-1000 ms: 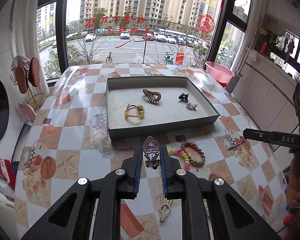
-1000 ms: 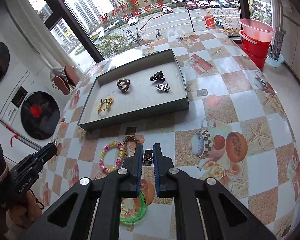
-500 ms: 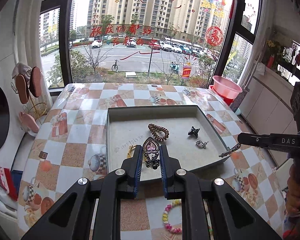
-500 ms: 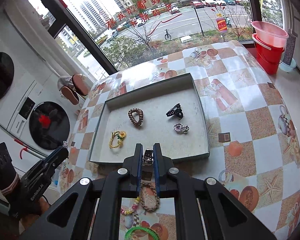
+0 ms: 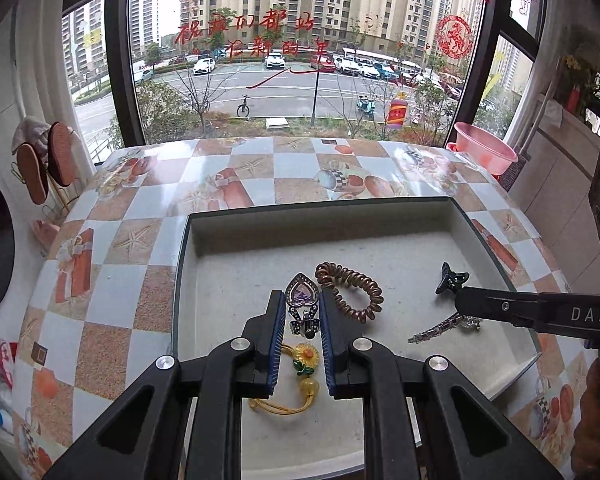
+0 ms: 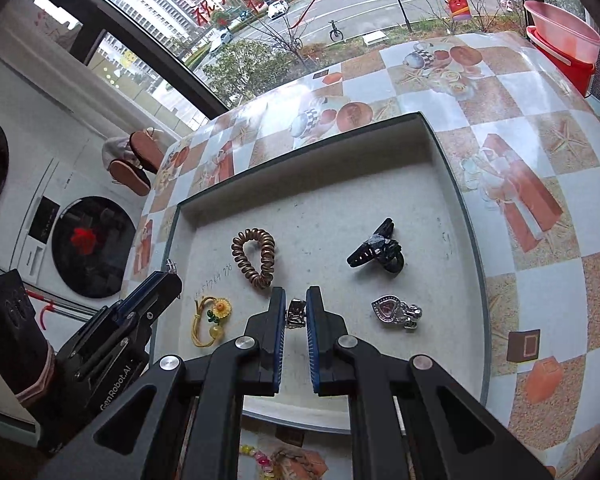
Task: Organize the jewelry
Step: 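Carry both items into the gray tray and open both tools there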
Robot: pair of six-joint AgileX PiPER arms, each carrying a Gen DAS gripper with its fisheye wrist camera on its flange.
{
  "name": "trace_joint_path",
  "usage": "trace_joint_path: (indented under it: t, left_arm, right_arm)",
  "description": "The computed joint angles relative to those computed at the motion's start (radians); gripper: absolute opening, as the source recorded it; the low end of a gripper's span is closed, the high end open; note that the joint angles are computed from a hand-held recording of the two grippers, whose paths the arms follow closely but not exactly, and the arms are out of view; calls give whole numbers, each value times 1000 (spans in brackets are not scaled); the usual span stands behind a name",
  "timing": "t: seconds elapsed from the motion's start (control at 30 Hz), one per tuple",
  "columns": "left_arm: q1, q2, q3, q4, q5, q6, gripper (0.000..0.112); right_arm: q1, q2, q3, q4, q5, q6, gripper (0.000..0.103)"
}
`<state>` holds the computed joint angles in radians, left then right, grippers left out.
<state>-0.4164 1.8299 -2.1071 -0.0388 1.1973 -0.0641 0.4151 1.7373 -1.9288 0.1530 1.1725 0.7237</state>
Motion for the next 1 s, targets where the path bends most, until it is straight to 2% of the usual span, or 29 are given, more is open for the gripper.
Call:
trace_joint_path:
  t: [0.17,0.27,0.7,0.73,0.77,0.83,1.0]
  left_arm:
    - [-14,45,-11,47,-11,-6,30]
    - [-26,54,-6,81,-17,-12,30]
    - [-73,71,4,191,-1,-46,31]
    - [-76,69,9,198,-2,-48,31]
    - [-80,67,14,206,-4,-50,31]
    - [-84,65,17,216,-5,-56,31]
    - [-85,62,18,218,-1,-57,31]
  right_arm:
    - [-25,11,36,8,-45,-22,12]
    - [-21,18,28,-23,-31,-19,14]
    - [-59,-51,183,14,-110,11,19]
    - [-60,-52,189,17,-114,10,25]
    - [-62,-55,197,22,-123,10,35]
    - [-65,-64,210,36,-146,5,41]
    - [-47,-75,186,16,-148,10,44]
